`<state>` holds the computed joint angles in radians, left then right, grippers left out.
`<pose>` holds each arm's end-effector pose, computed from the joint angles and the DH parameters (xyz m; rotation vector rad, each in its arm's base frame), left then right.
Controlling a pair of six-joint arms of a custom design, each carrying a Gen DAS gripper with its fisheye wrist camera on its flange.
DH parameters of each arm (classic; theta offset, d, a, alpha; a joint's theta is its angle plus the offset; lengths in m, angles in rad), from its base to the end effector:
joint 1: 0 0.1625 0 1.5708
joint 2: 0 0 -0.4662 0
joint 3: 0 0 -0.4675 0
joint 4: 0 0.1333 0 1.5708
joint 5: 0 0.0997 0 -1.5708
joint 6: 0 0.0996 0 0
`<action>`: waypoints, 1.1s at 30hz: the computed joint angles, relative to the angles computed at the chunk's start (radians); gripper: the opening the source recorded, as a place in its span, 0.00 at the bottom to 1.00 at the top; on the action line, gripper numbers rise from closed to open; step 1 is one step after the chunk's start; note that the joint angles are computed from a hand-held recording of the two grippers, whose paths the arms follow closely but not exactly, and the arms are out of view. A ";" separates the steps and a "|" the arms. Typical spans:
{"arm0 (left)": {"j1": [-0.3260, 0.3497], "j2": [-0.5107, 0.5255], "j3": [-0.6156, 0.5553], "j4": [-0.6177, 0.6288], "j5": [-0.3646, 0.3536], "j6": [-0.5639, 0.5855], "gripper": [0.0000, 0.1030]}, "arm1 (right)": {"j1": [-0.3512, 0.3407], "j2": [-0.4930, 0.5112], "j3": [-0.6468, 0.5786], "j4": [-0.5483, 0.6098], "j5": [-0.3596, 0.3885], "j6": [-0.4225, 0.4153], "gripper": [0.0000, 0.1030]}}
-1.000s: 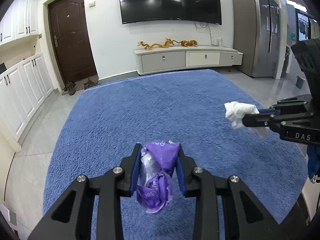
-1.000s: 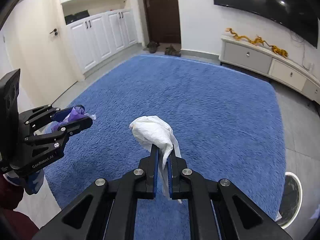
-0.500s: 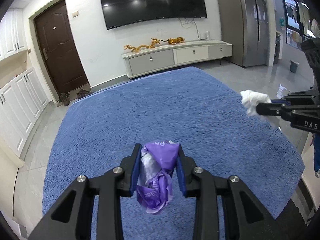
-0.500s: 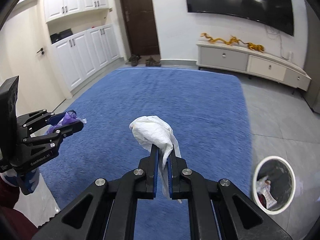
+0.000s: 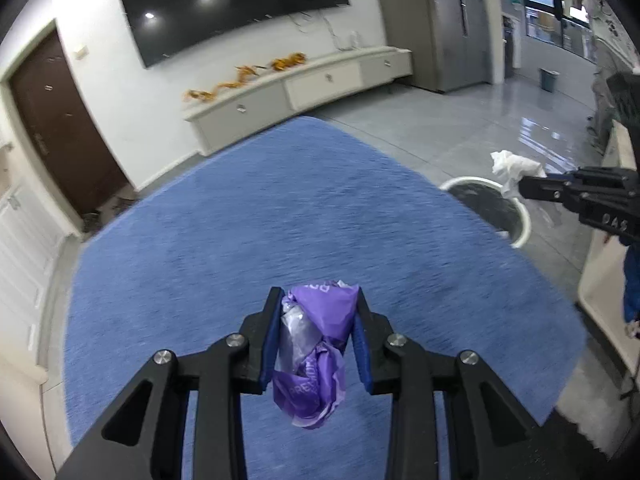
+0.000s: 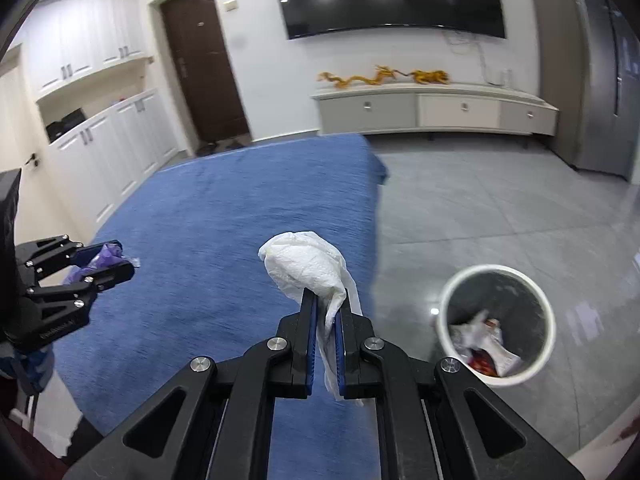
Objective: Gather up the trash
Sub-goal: 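Carry both items over the bin and open both tools to drop them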
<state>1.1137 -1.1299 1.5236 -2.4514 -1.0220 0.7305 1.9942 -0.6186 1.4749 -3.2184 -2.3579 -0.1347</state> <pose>-0.1685 -0.7624 0.3763 1.2487 2.1608 -0.5171 0.3885 -0.7092 0.1012 0.2461 -2.2839 1.0707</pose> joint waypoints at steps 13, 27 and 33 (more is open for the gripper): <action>-0.070 0.207 -0.188 0.290 -0.133 -0.156 0.30 | -0.123 -0.128 0.163 -0.050 -0.072 0.142 0.08; -0.103 0.576 -0.543 0.456 -0.207 -0.283 0.31 | -0.289 -0.146 0.127 -0.023 -0.014 0.217 0.12; -0.092 0.689 -0.683 0.542 -0.254 -0.356 0.49 | -0.343 -0.132 0.101 0.003 -0.010 0.234 0.17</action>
